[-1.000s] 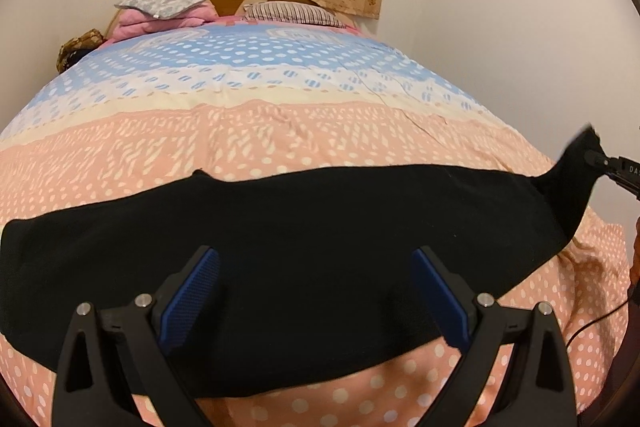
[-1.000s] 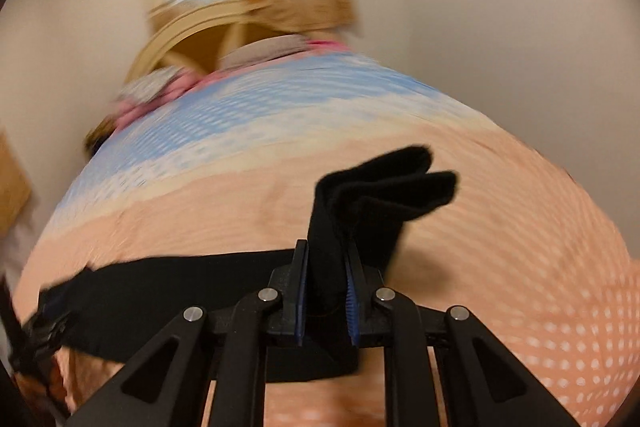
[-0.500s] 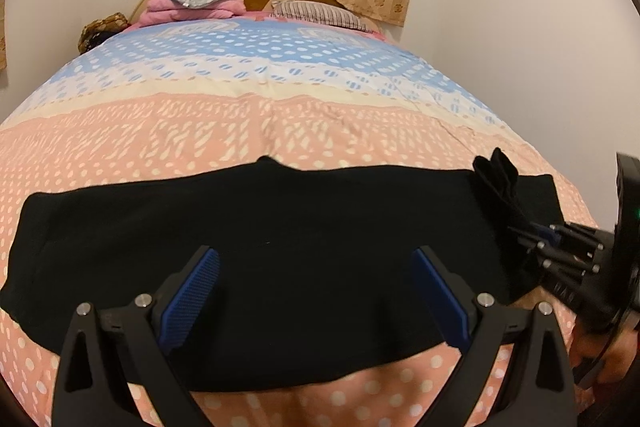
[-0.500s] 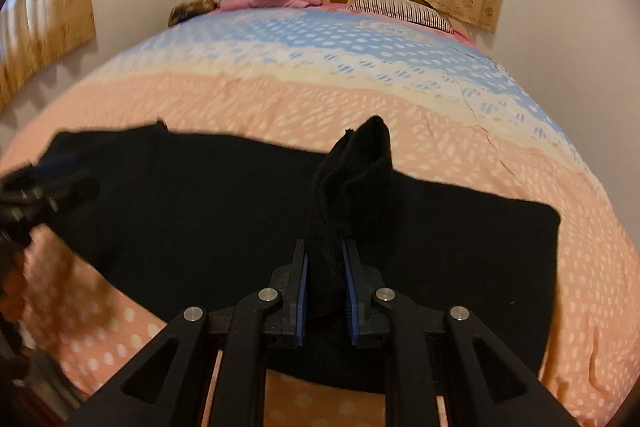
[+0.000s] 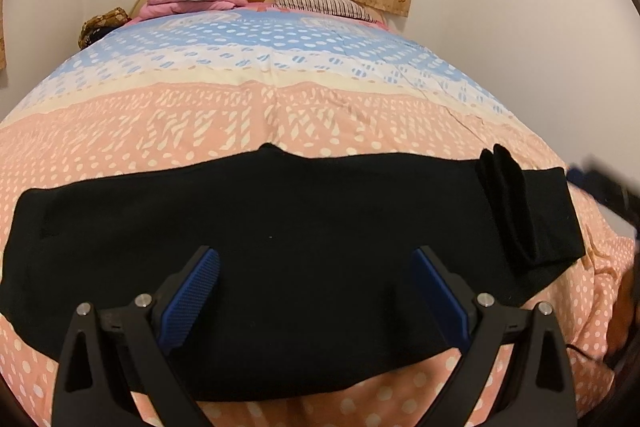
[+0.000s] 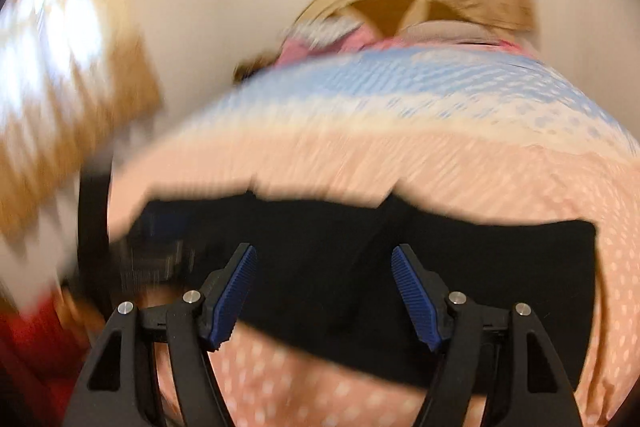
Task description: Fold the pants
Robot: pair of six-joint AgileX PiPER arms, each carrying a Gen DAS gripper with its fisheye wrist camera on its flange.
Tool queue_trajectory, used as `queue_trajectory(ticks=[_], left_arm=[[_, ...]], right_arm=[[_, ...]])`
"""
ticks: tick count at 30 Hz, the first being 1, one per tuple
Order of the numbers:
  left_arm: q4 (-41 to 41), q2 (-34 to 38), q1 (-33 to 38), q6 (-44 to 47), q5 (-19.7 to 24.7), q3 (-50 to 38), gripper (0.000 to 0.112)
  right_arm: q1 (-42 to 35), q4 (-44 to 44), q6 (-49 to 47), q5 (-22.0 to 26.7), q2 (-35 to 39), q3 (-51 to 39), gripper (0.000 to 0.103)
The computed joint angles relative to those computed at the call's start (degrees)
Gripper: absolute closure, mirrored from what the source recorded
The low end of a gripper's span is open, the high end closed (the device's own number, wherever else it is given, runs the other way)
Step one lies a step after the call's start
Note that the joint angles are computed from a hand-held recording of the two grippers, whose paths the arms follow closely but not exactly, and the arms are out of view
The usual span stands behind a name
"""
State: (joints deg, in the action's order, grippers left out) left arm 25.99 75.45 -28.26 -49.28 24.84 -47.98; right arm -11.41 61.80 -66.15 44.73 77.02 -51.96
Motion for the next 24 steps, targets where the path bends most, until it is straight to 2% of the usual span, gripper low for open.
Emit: queue_trajectory(ticks=[1, 4, 8, 10, 11, 12, 15, 16, 18, 20, 22, 24], left_arm=[[-0.2, 0.1, -0.2, 0.0, 0.1, -0.1, 0.013], [0.0, 0.8, -1.3, -0.2, 1.1, -0.9, 0.013], [3.1, 0.7, -3.4, -2.1, 2.9, -1.4, 0.013], [4.7, 0.5, -4.3, -3.2, 3.8, -1.6, 0.013], [4.1, 0.4, -4.4, -2.3, 3.6, -1.8, 0.013], [3.2, 0.4, -4.4, -1.1, 3.3, -2.1, 0.013], [-0.1, 0.9, -4.9, 3.9, 1.6, -4.1, 0.013], [-1.1, 1.4, -5.1, 5.4, 1.0, -5.1, 0.013], [-5.5, 3.1, -5.5, 10.1, -1.0, -7.7, 0.013], [-13.9, 5.5, -5.6, 18.2, -3.0, -10.4, 0.013], [-21.7, 9.3, -6.1, 25.7, -3.5, -13.8, 0.013], [-25.7, 13.6, -7.1, 28.3, -3.0, -17.4, 0.013]], right_arm=[[-2.0, 1.6, 2.1, 0.0, 2.3, -2.2, 0.034], [-0.7, -1.2, 10.5, -3.7, 10.0, -8.2, 0.103], [7.7, -9.8, 17.9, -11.8, 19.3, -12.0, 0.102], [12.3, -14.4, 18.7, -19.0, 20.9, -10.9, 0.102], [12.5, -13.6, 17.4, -19.7, 20.6, -10.2, 0.102], [11.2, -10.5, 14.4, -18.1, 19.8, -9.9, 0.102], [1.1, 4.2, 4.5, -4.8, 15.6, -8.4, 0.102], [-1.7, 7.5, 2.2, -2.2, 13.6, -7.0, 0.102], [-6.6, 9.7, 0.9, -1.3, 10.3, -5.7, 0.102], [-12.4, 8.4, 2.2, -1.7, 7.7, -4.4, 0.102], [-17.9, 7.5, 2.9, -1.3, 7.3, -3.0, 0.102], [-21.7, 6.7, 5.1, -0.9, 8.8, -2.4, 0.102]])
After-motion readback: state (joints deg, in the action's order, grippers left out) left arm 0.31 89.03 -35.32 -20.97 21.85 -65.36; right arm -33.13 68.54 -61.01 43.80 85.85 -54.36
